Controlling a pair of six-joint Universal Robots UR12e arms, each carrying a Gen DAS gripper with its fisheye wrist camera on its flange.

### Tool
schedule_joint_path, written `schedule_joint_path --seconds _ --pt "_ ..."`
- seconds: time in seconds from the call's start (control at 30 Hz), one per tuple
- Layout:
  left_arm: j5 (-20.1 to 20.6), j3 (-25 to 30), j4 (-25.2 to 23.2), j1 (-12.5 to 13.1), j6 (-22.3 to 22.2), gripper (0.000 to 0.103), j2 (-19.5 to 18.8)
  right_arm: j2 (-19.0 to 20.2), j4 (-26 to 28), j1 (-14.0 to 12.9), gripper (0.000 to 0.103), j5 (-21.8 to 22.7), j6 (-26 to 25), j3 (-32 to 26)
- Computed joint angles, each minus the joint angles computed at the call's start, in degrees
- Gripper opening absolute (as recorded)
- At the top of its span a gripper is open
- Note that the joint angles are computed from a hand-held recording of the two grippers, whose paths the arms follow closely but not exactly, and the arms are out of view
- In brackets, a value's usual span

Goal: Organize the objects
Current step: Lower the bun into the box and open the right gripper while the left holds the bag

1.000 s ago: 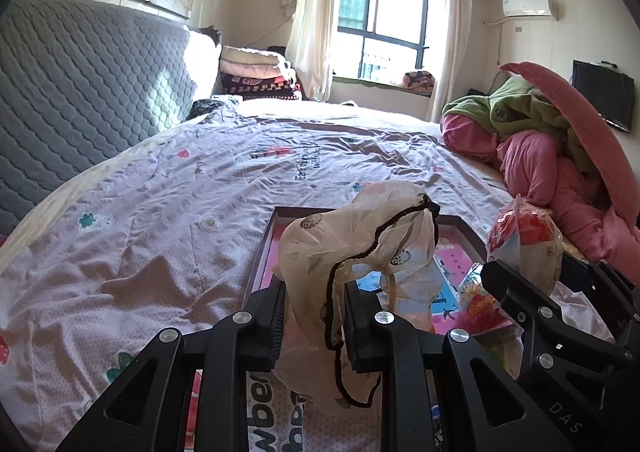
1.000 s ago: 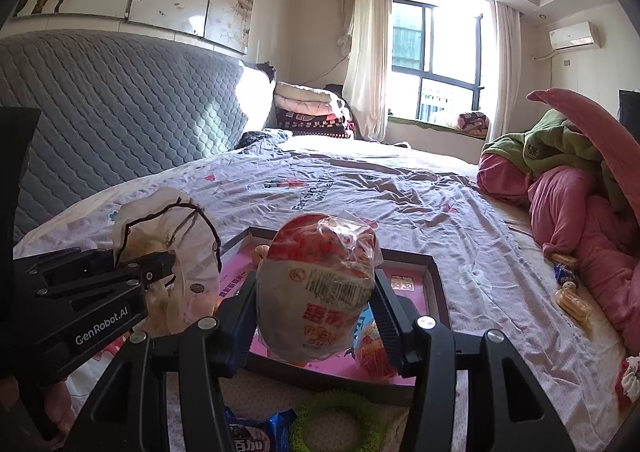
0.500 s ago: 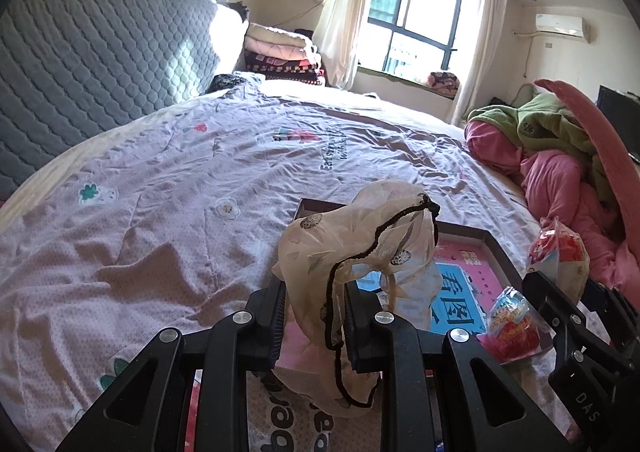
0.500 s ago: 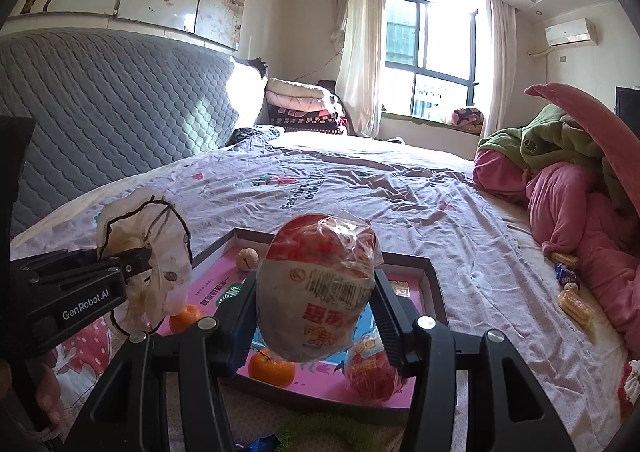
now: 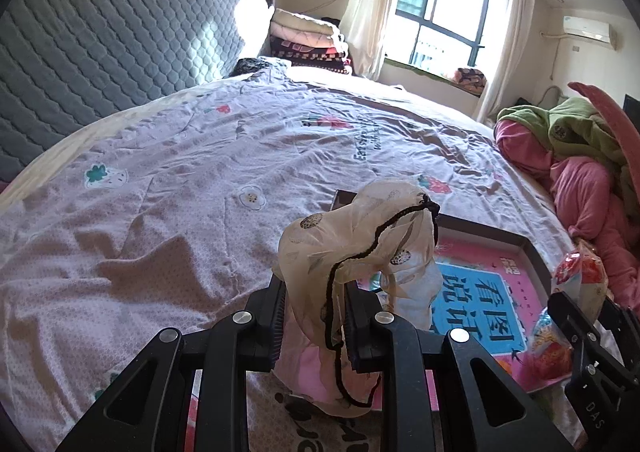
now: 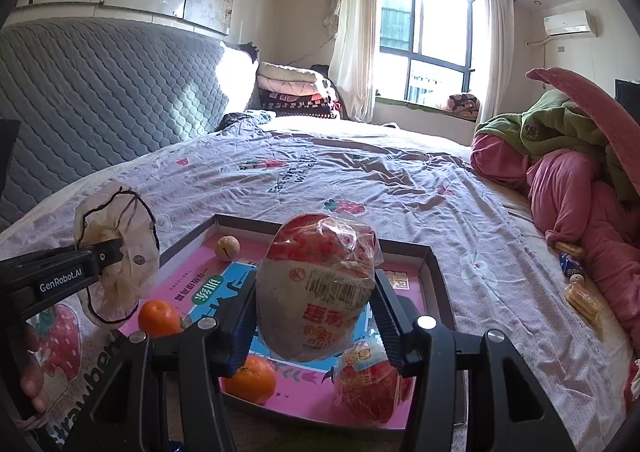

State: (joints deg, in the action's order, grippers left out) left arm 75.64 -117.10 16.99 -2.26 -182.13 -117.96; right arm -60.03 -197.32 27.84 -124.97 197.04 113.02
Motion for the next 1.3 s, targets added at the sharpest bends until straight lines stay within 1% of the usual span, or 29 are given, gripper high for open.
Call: schedule_joint_path --seconds 0.07,0.17,0.3,0.5,0.7,0.83,0.9,1.0,1.23,1.3 --pt "-0.02 0.64 -1.71 0.03 -0.07 0.025 -0.43 0.3 0.75 -0.04 0.054 -0.26 -0.06 -0.31" --pt "0.64 0.96 -2.64 -0.1 0.42 0.025 -0.8 0.73 2.24 -0.13 0.054 -0.51 -0.44 -0.75" --pt "0.41 0.98 -3.38 -0.18 1.02 0.025 -0.93 0.94 5.06 -0.36 0.054 0.01 1.14 -1.05" --pt "1.09 0.86 -4.12 -0.68 2.46 0.025 -0.97 0.94 5.66 -0.24 0.054 -0.02 1.19 -0.84" --pt "2.04 0.62 -3.69 -1.41 4.45 0.025 -1.09 0.62 6.52 -0.32 0.054 0.29 2.02 -0.41" --pt "3.95 0.4 -2.52 -2.19 6.28 0.025 -1.22 0.36 7.13 -0.32 0.054 0.67 2.25 -0.15" --pt "4.17 0.3 -2.25 -2.28 6.36 0.025 -1.22 0.28 7.35 -0.28 0.054 0.68 2.37 -0.07" --pt "3.5 0.34 -2.63 -1.97 6.03 0.028 -1.17 0.17 7.39 -0.25 0.054 0.82 2.27 0.06" --pt "2.58 0.56 -3.74 -1.42 4.88 0.03 -1.08 0.24 8.23 0.21 0.054 0.34 1.36 -0.15" --pt "2.5 0.59 -3.92 -1.33 4.78 0.033 -1.05 0.3 8.38 0.29 0.054 0.17 1.19 -0.21"
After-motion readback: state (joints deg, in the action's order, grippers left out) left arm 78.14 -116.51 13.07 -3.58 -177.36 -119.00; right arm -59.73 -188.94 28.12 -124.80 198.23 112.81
